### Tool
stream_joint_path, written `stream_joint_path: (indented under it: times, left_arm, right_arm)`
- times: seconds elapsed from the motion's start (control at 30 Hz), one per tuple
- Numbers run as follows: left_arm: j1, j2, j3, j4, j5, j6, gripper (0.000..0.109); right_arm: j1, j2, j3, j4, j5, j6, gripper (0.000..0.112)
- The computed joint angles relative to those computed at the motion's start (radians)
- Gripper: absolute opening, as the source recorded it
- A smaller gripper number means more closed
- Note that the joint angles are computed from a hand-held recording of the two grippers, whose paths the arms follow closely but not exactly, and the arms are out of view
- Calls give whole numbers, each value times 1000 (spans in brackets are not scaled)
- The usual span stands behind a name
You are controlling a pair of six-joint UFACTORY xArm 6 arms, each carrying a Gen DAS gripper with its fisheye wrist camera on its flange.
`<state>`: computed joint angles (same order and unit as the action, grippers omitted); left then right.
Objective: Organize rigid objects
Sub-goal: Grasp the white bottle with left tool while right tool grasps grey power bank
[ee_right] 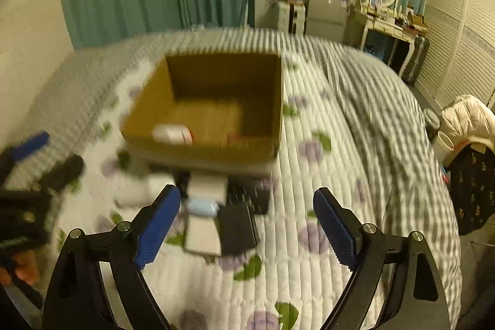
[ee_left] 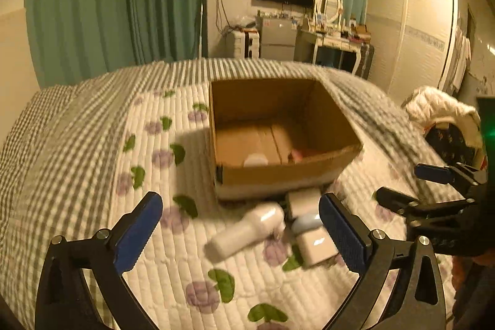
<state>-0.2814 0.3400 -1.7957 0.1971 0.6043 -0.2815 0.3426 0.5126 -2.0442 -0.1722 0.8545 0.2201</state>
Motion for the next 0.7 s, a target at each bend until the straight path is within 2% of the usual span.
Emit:
stream_joint_path:
  times: [0.2,0.27,0.4,0.63,0.67,0.7]
  left_arm:
    - [11,40,42,-14,14,17,103]
    - [17,60,43,-42,26,34,103]
    - [24,85,42,-76,40,60,103]
    - [10,154,-41,-38,113,94,103]
    - [7,168,-62,-30,124,98,103]
    - [5,179,-80,-24,132,105,103]
  right_arm:
    - [3,115,-49,-18,87,-15,88]
    - [-2,161,-101,19,126,-35,76]
    - [-1,261,-231,28,197,-45,64]
    - [-24,334,-310,109,174,-18,58]
    - [-29,330,-305,128,169,-26,50]
    - [-32,324,-296,150,161,-39,46]
